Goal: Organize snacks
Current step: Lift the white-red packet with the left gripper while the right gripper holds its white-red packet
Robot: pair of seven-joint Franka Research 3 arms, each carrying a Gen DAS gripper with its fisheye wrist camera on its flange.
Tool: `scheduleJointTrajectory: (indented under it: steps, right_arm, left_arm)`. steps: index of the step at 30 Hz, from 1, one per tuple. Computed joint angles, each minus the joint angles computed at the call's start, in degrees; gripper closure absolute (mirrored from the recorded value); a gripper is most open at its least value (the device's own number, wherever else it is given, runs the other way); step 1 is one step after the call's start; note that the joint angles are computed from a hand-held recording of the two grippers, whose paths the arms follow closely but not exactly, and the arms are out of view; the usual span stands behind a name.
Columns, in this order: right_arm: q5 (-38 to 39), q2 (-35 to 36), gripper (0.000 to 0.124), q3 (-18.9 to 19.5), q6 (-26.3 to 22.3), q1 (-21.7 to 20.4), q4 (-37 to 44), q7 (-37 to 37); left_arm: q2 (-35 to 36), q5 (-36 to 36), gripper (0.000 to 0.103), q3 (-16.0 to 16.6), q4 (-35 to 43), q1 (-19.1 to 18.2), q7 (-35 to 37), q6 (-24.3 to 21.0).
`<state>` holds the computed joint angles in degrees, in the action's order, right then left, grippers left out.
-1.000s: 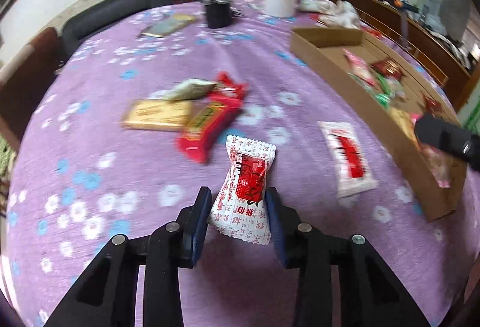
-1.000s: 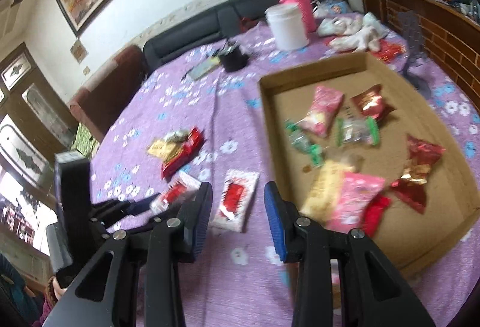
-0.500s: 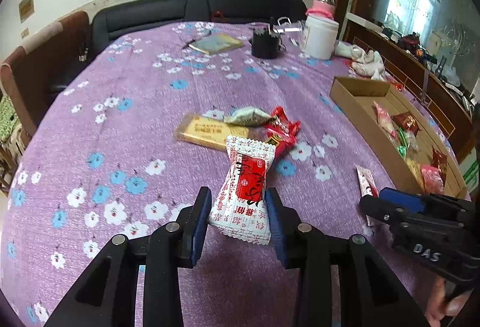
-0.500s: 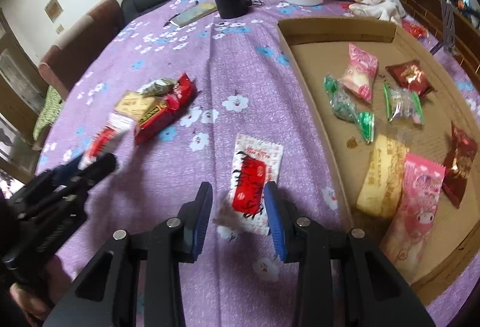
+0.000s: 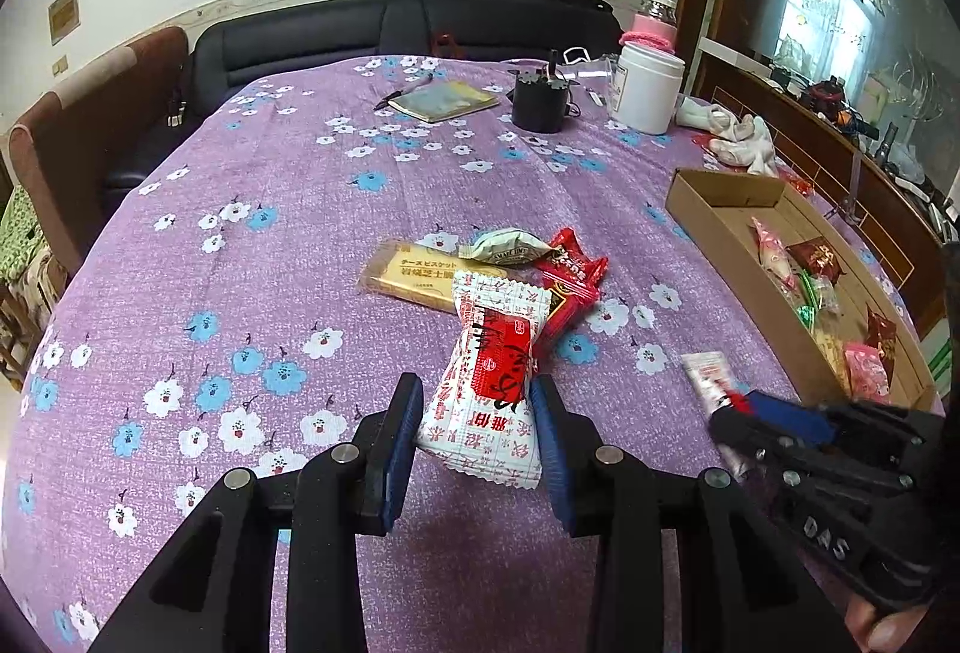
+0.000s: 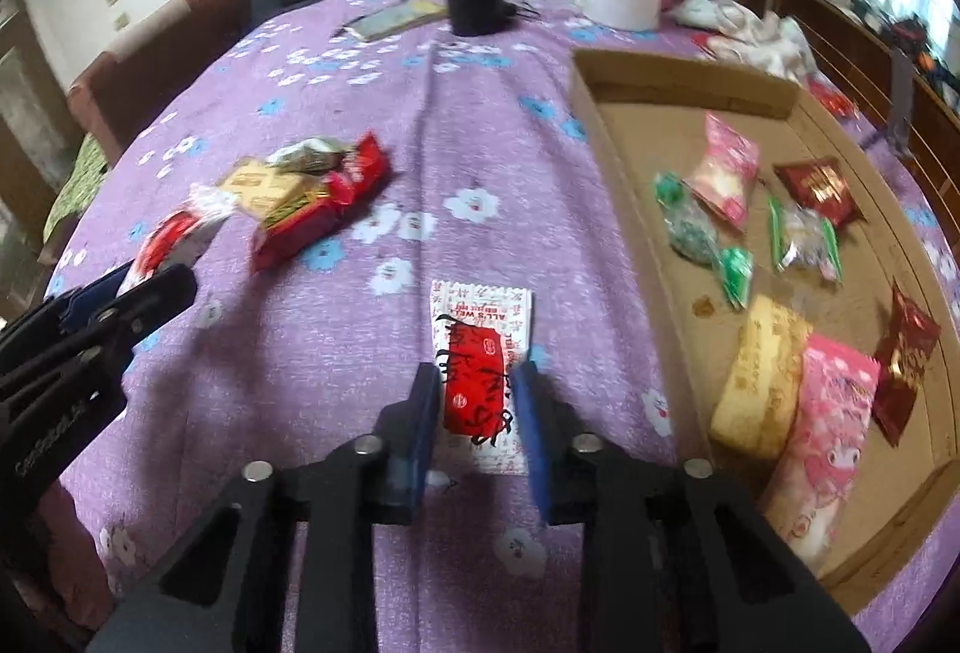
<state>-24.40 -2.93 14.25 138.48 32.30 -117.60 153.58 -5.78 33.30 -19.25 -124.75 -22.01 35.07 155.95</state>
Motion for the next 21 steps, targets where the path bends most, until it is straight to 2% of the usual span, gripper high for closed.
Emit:
scheduleJointTrajectory:
  steps: [1, 3, 6, 8, 14, 18, 21]
  right_arm:
    - [0.3, 0.4, 0.104, 0.0, 1.3, 0.1, 0.4, -1.0]
    - [-3.0, 1.8, 0.104, 0.4, 0.1, 0.5, 2.8, -0.5]
    - [-6.1, 4.1, 0.104, -0.3, 1.2, 1.2, 5.8, -0.6]
    - [-7.3, 5.6, 0.104, -1.3, 3.3, 1.4, 7.0, -0.3]
    - [-5.0, 7.6, 0.104, -3.4, 9.5, 2.1, 5.3, -1.5]
    - [-8.5, 6.3, 0.104, -4.3, 13.8, 2.4, 3.3, 0.9]
    - [-10.2, 5.7, 0.104, -4.2, 15.5, 2.2, 2.5, 2.4]
  left_arm:
    - [0.0, 0.6, 0.064, -0.1, 0.0, 0.2, -0.7, -0.1]
    - [-0.1, 1.8, 0.064, -0.1, 0.0, 0.4, -2.1, -0.3]
    - [-0.1, 2.4, 0.064, -0.1, 0.0, 0.7, -3.4, -0.8]
    - [0.2, 2.6, 0.064, 0.0, 0.3, 0.8, -3.9, -1.5]
    - [1.3, 5.2, 0.064, -0.1, 1.6, 0.7, -6.3, -3.8]
    - [2.1, 7.7, 0.064, -0.2, 2.6, 0.3, -8.0, -4.7]
    - [2.2, 12.1, 0.064, -0.4, 3.2, 0.1, -11.1, -6.6]
